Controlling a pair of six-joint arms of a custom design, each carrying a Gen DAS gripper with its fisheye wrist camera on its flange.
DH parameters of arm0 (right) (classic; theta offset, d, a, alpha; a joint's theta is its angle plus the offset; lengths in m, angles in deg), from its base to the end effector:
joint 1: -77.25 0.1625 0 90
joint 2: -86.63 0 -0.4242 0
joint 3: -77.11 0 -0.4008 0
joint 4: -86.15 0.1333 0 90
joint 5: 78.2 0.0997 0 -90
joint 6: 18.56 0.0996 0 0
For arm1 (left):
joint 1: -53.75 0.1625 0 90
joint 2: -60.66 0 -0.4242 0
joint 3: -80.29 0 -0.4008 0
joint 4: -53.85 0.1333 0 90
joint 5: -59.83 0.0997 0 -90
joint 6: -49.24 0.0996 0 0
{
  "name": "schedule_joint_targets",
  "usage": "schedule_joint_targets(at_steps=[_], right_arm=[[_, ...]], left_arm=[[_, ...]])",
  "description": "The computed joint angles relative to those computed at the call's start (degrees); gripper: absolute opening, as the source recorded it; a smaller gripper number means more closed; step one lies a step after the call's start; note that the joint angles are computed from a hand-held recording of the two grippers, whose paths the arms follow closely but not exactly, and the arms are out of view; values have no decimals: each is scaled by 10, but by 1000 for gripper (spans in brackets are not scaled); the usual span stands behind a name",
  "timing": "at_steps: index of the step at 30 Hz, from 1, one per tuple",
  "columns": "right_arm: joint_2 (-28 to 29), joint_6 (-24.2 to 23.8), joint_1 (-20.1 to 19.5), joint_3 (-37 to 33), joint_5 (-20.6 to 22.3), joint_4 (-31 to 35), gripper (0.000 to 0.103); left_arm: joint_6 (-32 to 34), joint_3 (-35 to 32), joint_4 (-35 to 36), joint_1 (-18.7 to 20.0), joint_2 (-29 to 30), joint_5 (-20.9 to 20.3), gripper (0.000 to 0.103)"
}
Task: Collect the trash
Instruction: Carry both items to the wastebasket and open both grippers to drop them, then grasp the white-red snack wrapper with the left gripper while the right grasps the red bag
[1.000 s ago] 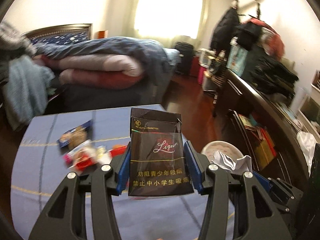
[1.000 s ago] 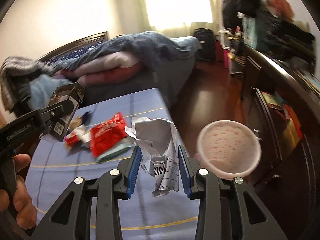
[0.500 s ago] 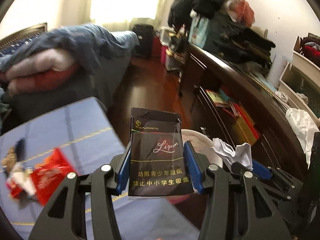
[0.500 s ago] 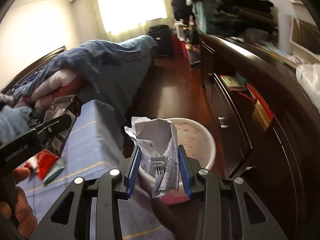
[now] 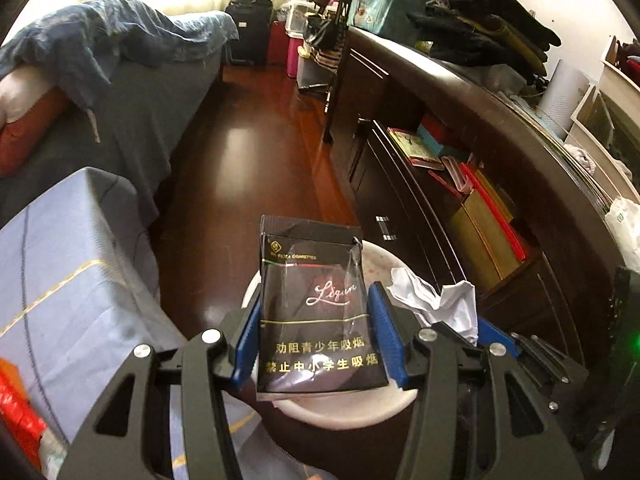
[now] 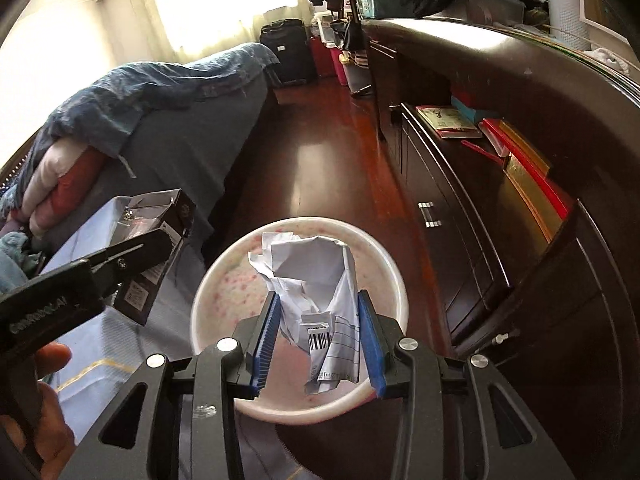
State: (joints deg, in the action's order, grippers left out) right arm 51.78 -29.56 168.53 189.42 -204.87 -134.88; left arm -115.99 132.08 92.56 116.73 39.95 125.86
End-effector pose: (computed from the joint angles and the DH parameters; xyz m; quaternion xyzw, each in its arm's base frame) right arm 0.0863 -0.5568 0.0464 -0.0503 -0.8577 0.4024 0.3161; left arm -0.1532 -0.6829 -0.0142 0.3094 0.9127 -0.1925 0.1850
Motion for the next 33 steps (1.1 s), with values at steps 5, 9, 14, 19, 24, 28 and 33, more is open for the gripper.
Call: schedule_joint_targets(at_steps=[5, 9, 14, 19, 24, 28, 33], right_arm=[[13, -13, -9, -23, -2, 6, 52], [22, -26, -12, -36, -5, 2, 61], [28, -29, -5, -41, -27, -4, 68], [22, -21, 17, -28, -50, -10, 78], [18, -7, 59, -12, -63, -11, 93], [19, 4, 99, -4, -51, 3, 98], [36, -4, 148, -15, -18, 42, 99]], left_arm=[[7, -32, 14, 6, 17, 17, 80], [11, -20, -5, 6, 6, 17, 86], [15, 22, -36, 1, -25, -4, 87], [36, 116, -106, -12, -94, -50, 90], [40, 205, -164, -22, -172, -96, 94], [53, 294, -231, -27, -253, -158, 99], [52, 353, -267, -13, -324, -235, 99]])
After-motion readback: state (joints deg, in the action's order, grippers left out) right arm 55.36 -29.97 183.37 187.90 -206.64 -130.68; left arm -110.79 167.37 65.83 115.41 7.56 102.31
